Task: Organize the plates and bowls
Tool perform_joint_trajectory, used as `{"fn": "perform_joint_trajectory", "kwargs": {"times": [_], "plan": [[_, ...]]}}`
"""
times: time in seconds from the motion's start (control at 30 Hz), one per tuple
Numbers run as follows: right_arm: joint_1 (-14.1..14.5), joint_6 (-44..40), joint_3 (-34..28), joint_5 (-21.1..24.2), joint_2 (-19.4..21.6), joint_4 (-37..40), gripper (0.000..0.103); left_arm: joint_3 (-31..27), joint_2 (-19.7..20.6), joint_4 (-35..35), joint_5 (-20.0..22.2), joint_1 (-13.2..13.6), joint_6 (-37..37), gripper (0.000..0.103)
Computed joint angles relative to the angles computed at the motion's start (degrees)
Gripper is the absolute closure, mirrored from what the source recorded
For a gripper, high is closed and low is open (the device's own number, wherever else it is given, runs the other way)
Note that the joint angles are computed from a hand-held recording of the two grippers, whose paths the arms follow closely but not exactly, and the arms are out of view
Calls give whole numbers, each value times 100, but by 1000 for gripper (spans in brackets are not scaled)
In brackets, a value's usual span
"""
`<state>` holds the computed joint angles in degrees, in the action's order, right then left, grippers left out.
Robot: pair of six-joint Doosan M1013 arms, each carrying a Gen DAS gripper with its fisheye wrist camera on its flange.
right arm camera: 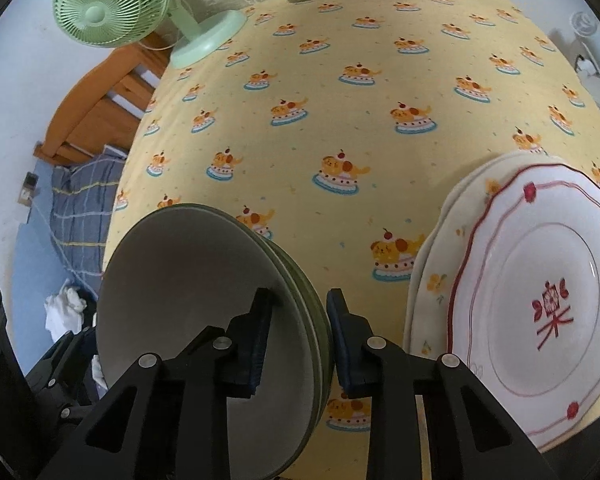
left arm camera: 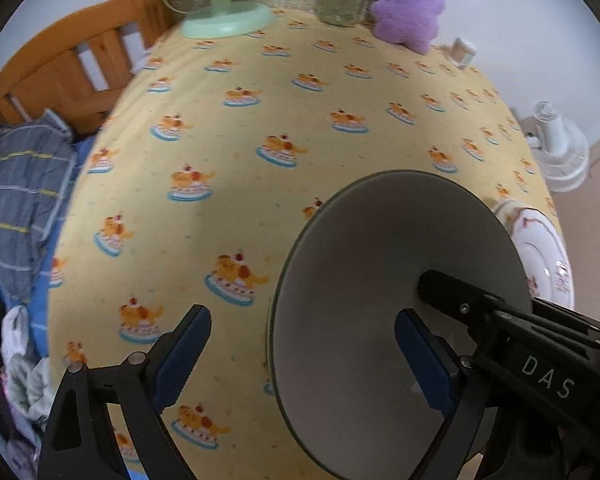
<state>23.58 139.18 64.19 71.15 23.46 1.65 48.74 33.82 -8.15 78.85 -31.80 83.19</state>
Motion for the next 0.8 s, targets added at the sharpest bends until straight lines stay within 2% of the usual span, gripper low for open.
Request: {"fn": "perform_joint_trajectory", "kwargs": {"times": [0.23,0.3,0.4,0.8], "plan": [[66,379,-65,189,33,-200,72,15,59,-841,34,156,435,24],[91,445,-75,216,40,-275,72,-14,100,-1038,106,185,499,36],[132,517,-105,272,56,-391,72,-25,99,-1066,99,167,569,47],[177,696,-190,450,95,-496,70,37,45,-1076,121,186,641,50]]}}
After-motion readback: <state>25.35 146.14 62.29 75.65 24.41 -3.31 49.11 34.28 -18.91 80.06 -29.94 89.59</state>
